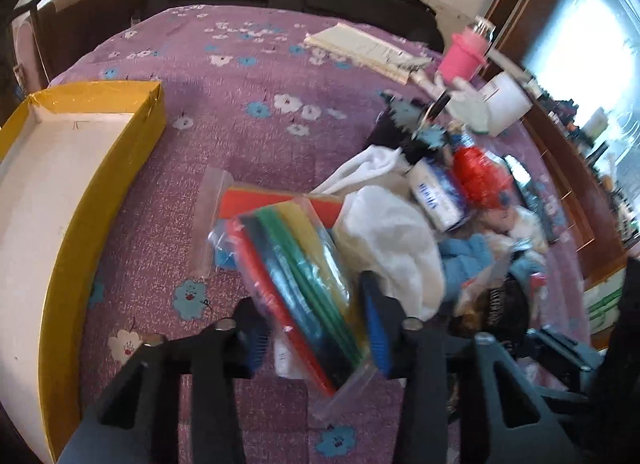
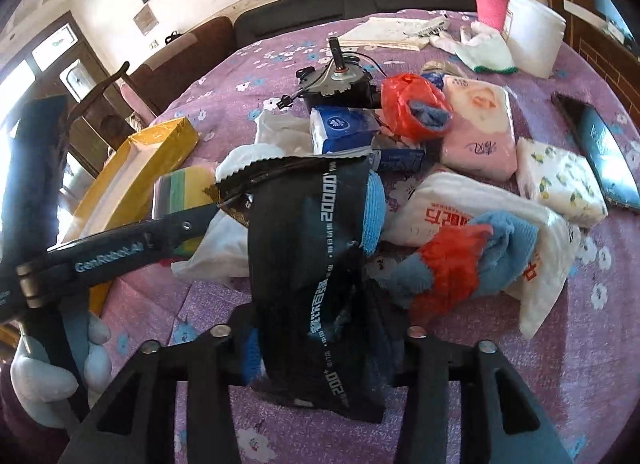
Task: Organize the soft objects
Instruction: 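Carry both held items over the yellow tray and open both tools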
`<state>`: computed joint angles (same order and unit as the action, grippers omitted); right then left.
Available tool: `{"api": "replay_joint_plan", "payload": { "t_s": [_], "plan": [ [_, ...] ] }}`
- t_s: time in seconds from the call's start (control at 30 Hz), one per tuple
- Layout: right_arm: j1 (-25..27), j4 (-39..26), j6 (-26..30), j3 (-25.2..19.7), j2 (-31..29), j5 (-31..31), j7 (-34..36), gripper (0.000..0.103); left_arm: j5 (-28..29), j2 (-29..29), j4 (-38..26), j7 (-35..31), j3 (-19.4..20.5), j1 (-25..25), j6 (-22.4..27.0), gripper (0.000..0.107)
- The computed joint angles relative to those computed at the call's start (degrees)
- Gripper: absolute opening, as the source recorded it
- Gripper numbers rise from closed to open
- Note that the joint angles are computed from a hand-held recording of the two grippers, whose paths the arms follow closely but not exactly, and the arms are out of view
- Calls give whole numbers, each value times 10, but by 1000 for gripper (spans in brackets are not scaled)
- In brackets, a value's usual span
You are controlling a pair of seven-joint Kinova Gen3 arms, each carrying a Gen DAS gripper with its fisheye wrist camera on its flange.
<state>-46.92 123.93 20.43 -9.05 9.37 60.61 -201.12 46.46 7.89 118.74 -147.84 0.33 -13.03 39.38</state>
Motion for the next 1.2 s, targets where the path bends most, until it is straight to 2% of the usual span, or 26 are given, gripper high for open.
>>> {"api": "replay_joint_plan", "payload": {
  "t_s": [0.07,0.23,0.43,0.6,0.67,0.77,0.83,0.93,1.07,1.13,1.2],
  "plan": [
    [-9,11,-4,4,-9,37,-46,44,38,-10,2,-40,-10,-27,39,27],
    [-9,18,32,-32,-34,72,-100,43,87,-43,9,-116,-48,-62,113,18],
    [-10,-8,95,-79,-55,31,-65,43,109,-58,1,-165,-97,-106,202,18],
    [-14,-39,103,-94,-52,9,-28,43,118,-57,-15,-187,-128,-152,262,18],
    [-13,-51,87,-92,-48,-2,-8,43,115,-51,-31,-189,-135,-169,278,18],
    [-4,-76,43,-79,-34,-30,39,43,109,-43,-56,-186,-137,-187,272,18],
    [31,-94,8,-96,-20,-51,71,43,105,-34,-71,-181,-135,-194,260,18],
    [111,-135,-43,-149,15,-97,141,44,100,-10,-106,-162,-123,-198,230,18],
    [217,-210,-97,-239,98,-160,234,44,88,42,-166,-119,-99,-203,212,18],
    [256,-248,-99,-286,143,-193,280,44,78,65,-189,-98,-82,-199,188,18],
    [266,-292,-91,-303,188,-231,327,44,64,92,-215,-73,-66,-197,179,18]
  ]
}}
